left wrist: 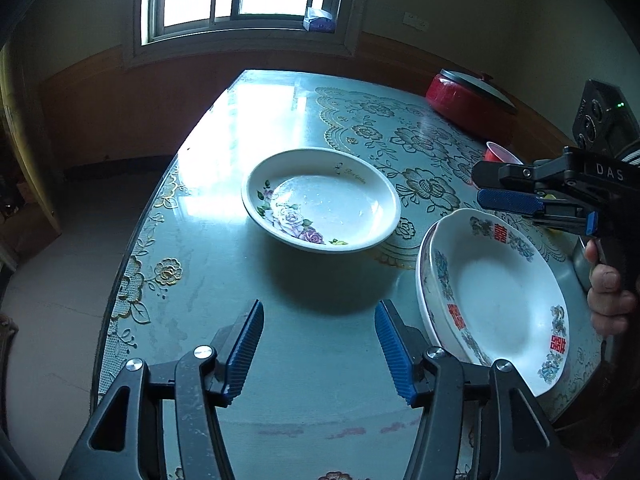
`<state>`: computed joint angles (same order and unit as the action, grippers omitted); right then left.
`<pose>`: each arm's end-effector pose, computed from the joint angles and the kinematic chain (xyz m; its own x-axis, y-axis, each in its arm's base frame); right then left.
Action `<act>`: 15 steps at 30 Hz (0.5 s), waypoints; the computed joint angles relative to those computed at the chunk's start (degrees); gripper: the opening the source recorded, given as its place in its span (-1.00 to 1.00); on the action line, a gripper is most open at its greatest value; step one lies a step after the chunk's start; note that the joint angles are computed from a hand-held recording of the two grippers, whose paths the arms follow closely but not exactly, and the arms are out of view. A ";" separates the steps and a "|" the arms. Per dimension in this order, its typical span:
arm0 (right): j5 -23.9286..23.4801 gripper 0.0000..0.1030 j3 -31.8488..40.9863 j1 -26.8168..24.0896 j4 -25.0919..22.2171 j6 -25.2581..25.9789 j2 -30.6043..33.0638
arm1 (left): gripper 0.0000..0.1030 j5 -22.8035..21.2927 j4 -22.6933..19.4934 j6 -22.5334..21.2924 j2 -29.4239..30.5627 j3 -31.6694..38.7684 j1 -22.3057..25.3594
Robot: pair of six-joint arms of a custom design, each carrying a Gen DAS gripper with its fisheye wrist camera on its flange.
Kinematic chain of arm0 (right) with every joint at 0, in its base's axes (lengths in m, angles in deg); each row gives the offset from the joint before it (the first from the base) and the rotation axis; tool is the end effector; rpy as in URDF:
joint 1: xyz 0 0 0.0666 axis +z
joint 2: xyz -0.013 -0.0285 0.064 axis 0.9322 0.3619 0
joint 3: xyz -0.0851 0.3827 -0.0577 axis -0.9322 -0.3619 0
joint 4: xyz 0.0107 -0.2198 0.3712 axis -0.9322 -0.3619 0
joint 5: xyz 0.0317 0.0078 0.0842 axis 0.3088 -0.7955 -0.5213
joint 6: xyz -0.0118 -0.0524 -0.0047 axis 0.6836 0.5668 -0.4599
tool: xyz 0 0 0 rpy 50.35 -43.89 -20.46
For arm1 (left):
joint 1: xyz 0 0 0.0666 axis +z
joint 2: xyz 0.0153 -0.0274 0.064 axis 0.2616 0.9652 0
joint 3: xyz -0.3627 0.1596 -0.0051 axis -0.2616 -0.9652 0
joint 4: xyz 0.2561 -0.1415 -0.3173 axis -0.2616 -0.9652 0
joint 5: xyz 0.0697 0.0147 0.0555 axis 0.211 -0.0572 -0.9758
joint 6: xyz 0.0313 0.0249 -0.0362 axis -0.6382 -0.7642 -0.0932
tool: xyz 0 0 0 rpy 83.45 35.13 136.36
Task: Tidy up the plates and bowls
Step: 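Move the left tool to the white floral bowl rim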
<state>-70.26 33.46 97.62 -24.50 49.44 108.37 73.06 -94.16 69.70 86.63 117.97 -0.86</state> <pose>0.5081 0.2883 0.3404 -0.8313 0.2249 -0.5082 -0.1366 0.8037 0.5791 0.4515 -0.1355 0.3142 -0.7594 0.1543 -0.6321 0.3155 0.9370 -0.1502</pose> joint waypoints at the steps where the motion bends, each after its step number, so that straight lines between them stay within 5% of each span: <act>1: -0.38 -0.09 0.56 -0.16 0.05 -0.39 0.64 | 0.14 0.27 -0.12 -0.18 0.33 0.24 0.36; 15: 0.02 -0.09 9.12 -0.47 -5.09 -0.71 8.12 | 0.14 2.29 -0.93 -1.27 5.90 4.59 3.70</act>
<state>-70.24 42.58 97.15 -29.59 48.73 116.49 75.35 -95.10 68.43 92.53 122.56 2.84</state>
